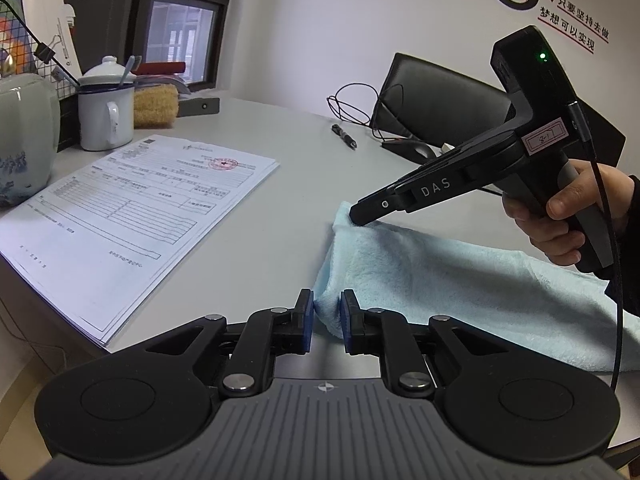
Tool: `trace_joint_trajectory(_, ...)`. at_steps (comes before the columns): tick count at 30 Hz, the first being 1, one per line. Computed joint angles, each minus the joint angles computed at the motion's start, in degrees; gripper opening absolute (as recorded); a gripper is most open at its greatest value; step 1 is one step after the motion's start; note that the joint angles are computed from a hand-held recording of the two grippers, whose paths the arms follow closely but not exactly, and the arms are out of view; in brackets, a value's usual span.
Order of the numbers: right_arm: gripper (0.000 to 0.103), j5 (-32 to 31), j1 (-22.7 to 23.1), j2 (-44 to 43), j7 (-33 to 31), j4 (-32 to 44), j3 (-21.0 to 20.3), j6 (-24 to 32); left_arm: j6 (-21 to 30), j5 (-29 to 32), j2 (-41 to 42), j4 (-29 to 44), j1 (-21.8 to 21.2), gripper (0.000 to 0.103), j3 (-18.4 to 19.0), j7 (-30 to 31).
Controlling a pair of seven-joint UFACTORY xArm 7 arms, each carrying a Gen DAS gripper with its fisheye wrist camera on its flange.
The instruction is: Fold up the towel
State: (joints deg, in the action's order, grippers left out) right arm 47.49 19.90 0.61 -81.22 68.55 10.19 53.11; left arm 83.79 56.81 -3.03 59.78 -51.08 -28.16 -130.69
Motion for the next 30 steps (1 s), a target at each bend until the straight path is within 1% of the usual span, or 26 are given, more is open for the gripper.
trace_joint_trajectory(4,0.007,2.1,-0.3,-1.6,-0.4,0.0,-0.5,0.1,0.7,0.1,0.0,0.0,-0.1,0.021,-0.2,-0.4)
trace_joint_trajectory(6,0.007,2.1,-0.1,-1.9,0.0,0.3,-0.5,-0.8,1.4,0.2,0.2,0.2,-0.2,0.026,-0.3,-0.4)
trace_joint_trajectory(7,0.007,1.8,0.1,-1.8,0.3,0.2,-0.4,-1.6,1.5,0.2,0.2,0.3,-0.3,0.028,-0.2,-0.5)
trace_joint_trajectory(11,0.007,-2.0,1.2,-0.2,2.9,-0.4,0.6,-5.4,0.5,-0.3,-0.4,-0.5,-0.1,0.028,0.1,-0.7)
trace_joint_trajectory(15,0.008,-4.0,1.8,0.5,3.7,-1.2,1.2,-7.2,-0.9,-0.6,-1.2,-1.4,0.5,0.029,0.0,-1.5)
trace_joint_trajectory(16,0.011,-4.3,1.9,0.5,3.6,-1.4,1.3,-7.5,-1.2,-0.6,-1.4,-1.6,0.6,0.029,0.0,-1.7)
trace_joint_trajectory(18,0.011,-4.3,2.0,0.4,3.3,-1.7,1.3,-7.9,-1.8,-0.7,-1.9,-2.1,0.9,0.029,-0.2,-2.2)
trace_joint_trajectory(19,0.014,-4.4,2.1,0.3,3.2,-1.7,1.3,-8.0,-1.9,-0.7,-1.9,-2.2,1.1,0.029,-0.3,-2.2)
trace_joint_trajectory(20,0.019,-4.5,2.1,0.2,3.1,-1.7,1.3,-8.1,-1.9,-0.6,-1.8,-2.2,1.2,0.029,-0.4,-2.1)
trace_joint_trajectory(22,0.024,-4.8,2.1,0.2,2.8,-1.7,1.3,-8.2,-1.9,-0.5,-1.6,-2.0,1.3,0.028,-0.5,-1.6)
trace_joint_trajectory(28,0.03,-5.9,1.9,1.8,3.3,0.2,1.3,-6.7,-2.4,-0.2,-1.4,-2.0,1.3,0.027,-0.4,-1.2)
trace_joint_trajectory(30,0.032,-6.1,1.6,2.5,3.4,1.2,1.4,-5.7,-3.5,-0.1,-1.8,-2.5,1.5,0.023,-0.2,-1.3)
